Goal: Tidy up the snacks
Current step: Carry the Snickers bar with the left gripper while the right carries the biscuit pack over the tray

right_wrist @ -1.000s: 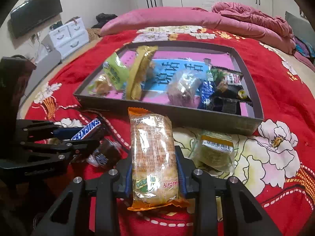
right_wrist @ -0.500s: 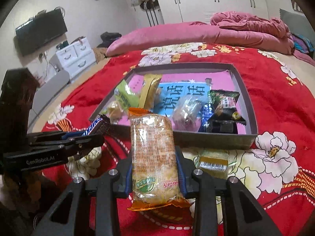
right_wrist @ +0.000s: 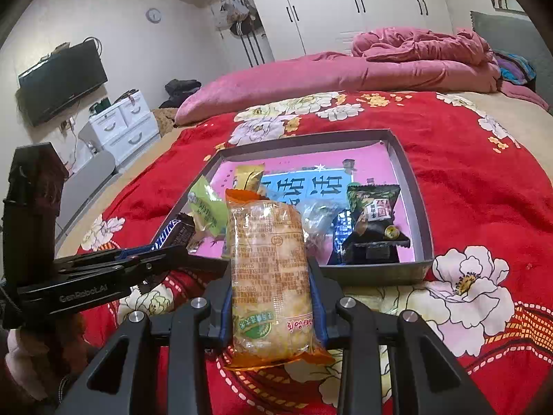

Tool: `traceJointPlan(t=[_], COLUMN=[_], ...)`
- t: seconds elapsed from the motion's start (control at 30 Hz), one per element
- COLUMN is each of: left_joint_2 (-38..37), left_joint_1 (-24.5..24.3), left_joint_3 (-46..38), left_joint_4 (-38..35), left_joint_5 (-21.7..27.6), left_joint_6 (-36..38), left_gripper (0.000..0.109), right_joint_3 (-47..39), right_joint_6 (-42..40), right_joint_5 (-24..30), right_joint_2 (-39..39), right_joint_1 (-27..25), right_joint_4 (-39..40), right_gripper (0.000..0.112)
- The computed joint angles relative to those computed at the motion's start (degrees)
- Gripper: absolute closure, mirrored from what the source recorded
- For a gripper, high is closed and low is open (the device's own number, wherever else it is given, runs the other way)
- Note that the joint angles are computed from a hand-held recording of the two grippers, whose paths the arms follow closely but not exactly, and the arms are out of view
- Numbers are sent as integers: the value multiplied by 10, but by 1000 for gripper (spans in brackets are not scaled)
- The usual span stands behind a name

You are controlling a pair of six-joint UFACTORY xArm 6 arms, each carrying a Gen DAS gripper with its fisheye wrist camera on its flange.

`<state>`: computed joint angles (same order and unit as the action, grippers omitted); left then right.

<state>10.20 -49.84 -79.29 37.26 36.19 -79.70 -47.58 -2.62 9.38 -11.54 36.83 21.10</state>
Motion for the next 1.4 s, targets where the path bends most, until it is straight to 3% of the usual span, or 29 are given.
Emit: traceJointPlan(t=[0.27, 1.4], left_joint_2=[11, 60], left_joint_1=[7, 39], left_joint_3=[-11, -56], left_joint_4=[3, -18], left_joint_5=[-3, -11], left_joint_6=[1, 27], left_gripper=[79, 79], right_joint_3=[-20, -116], right_joint_6=[-17, -11], right_joint_5=[-4, -10], right_joint_2=[19, 119], right_joint_1=[-1, -4], right_joint_4=[34, 54], right_gripper=[76, 76])
